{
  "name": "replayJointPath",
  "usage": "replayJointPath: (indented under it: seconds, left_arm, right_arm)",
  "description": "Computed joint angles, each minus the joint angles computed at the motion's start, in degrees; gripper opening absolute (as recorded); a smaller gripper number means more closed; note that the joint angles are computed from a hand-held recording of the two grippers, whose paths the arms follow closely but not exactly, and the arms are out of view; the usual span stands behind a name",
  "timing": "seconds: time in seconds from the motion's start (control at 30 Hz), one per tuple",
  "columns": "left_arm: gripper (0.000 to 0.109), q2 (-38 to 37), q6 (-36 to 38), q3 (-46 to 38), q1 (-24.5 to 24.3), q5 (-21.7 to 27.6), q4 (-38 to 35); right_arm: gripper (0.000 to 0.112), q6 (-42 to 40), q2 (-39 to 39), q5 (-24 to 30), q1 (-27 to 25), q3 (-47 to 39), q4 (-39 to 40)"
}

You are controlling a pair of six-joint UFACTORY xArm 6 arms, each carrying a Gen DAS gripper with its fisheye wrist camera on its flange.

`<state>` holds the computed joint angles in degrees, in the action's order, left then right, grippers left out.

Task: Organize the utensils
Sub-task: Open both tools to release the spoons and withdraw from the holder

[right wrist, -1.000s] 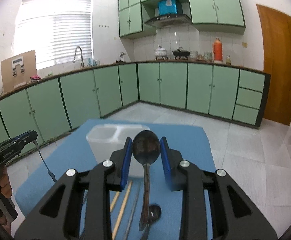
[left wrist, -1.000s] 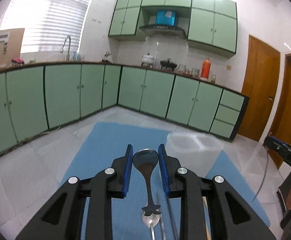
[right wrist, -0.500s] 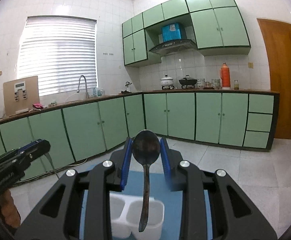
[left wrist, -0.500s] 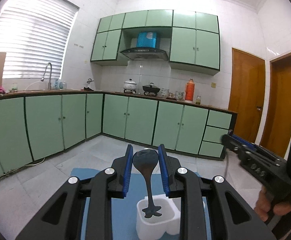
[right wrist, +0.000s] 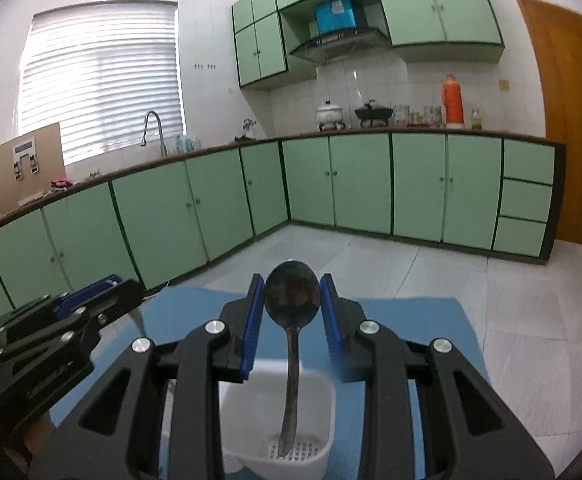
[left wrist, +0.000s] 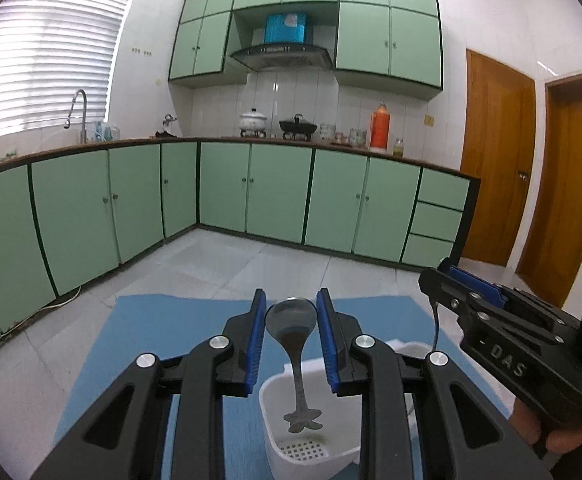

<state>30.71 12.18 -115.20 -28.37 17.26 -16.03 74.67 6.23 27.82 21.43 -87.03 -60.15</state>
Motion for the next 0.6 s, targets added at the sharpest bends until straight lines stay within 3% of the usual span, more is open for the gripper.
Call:
replayJointPath:
  seconds: [0.6]
  left_arm:
    - [0.027, -3.4, 1.2, 8.8, 0.2, -0.6, -0.9]
  right_arm:
    - [0.033, 5.3, -3.4, -0.2, 1.0, 6.9, -2.4]
